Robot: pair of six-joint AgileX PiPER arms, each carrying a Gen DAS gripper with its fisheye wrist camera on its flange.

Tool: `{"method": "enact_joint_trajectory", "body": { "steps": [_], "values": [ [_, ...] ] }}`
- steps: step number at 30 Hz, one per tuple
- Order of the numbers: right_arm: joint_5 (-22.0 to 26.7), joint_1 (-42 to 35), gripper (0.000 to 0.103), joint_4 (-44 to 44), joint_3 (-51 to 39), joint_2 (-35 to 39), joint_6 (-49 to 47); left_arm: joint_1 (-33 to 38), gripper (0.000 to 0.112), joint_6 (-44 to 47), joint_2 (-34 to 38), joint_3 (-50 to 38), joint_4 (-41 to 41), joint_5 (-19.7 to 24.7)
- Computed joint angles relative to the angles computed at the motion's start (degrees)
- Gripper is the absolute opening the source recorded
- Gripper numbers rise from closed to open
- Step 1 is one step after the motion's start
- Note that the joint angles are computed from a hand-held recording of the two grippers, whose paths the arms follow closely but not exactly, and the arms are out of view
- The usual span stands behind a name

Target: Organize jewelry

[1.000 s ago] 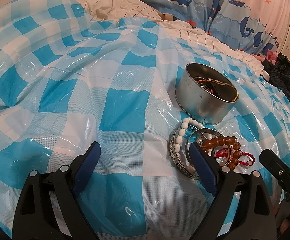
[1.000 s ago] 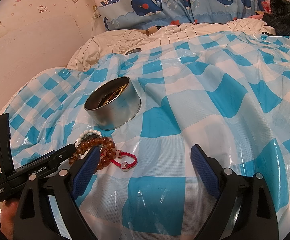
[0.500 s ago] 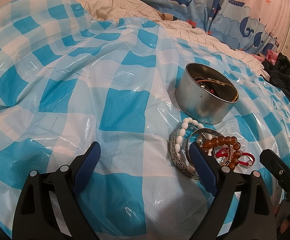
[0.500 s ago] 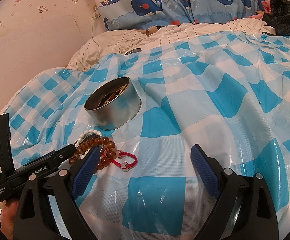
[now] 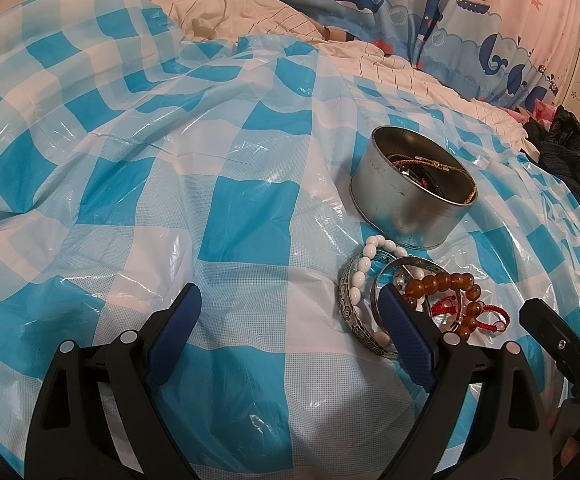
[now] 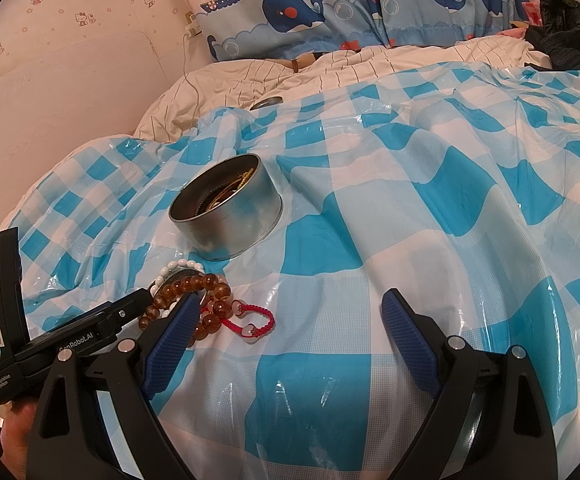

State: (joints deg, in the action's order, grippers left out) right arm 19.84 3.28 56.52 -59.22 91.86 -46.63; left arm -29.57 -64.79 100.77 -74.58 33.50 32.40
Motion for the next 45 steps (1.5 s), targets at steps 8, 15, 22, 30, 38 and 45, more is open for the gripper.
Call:
{"method": "enact_joint_trajectory", "body": {
  "steps": [8, 15, 22, 30, 38, 45],
  "values": [
    [0.00, -0.02, 0.088, 0.09, 0.01, 0.00, -0.11, 0.00, 0.086, 0.02, 0.02, -0.05, -0.01, 0.03],
    [-0.09, 0.08, 0.088, 0.11, 0.06, 0.00, -0.06, -0.09, 0.086, -0.01, 0.22, -0.31, -0.01, 0.13],
    [0.09, -0.14, 0.088, 0.34, 0.02, 0.03, -0.38, -0.08, 0.086, 0.00, 0.22, -0.32, -0.03, 0.13],
    [0.04, -0.09, 0.088, 0.42, 0.07, 0.02, -0.42, 0.01, 0.086, 0.08, 0.03, -0.07, -0.06, 0.04],
    [0.09, -0.15, 0.088, 0.50, 0.06, 0.03, -0.51, 0.01, 0.086, 0.10, 0.03, -0.09, -0.08, 0.05],
    [0.21, -0.31, 0.088, 0.77, 0.04, 0.07, -0.85, 0.02, 0.086, 0.11, 0.02, -0.09, -0.10, 0.05]
  ]
}}
